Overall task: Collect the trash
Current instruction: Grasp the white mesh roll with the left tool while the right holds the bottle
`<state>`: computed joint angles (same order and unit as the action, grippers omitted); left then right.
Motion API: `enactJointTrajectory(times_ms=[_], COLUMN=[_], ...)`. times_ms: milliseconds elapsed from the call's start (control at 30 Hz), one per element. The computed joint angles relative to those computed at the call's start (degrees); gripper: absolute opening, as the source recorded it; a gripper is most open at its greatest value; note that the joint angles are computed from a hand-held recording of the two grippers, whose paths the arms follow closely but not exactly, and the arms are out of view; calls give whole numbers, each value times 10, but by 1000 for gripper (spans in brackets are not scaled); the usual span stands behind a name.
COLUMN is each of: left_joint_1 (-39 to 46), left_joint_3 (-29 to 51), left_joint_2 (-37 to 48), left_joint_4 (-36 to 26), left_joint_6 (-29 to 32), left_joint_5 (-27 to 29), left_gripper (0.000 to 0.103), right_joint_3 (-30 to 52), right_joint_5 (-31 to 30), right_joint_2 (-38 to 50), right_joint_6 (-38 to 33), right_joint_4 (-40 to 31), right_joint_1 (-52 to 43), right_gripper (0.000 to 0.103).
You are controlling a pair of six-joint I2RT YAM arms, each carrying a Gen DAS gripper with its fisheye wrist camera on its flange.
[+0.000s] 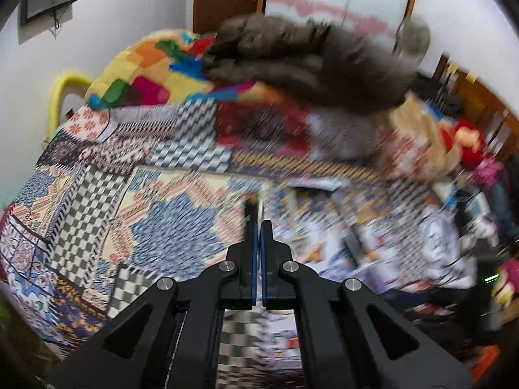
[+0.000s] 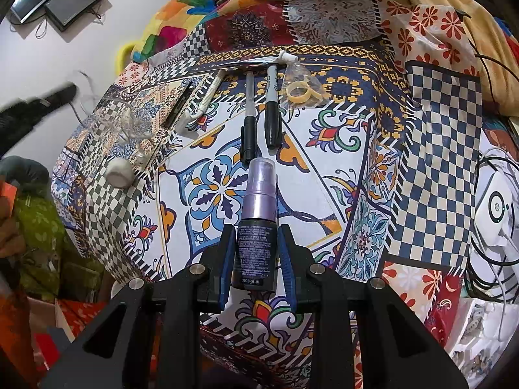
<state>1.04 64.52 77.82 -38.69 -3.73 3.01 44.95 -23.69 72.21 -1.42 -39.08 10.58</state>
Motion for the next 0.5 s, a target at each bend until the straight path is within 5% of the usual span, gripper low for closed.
enactJointTrajectory(times_ms=[33, 100, 267, 500], left_joint_1=[2, 12, 70, 111], left_joint_3=[-3, -9, -130, -211], left_joint_2=[19, 73, 39, 2], left_joint_4=[1, -11, 62, 128], left_joint_6=[10, 29, 28, 16], left_joint_5=[-18, -55, -23, 10], left_gripper=[4, 32, 59, 57], right_joint_3=[0, 1, 1, 1], right_joint_5=[0, 0, -1, 7], right_joint_2=[0, 1, 2, 2], right_joint_6=[-1, -2, -5, -3], right_joint_4=[0, -1, 0, 3], right_joint_1=[0, -1, -1, 3], right_gripper=[24, 24, 24, 24])
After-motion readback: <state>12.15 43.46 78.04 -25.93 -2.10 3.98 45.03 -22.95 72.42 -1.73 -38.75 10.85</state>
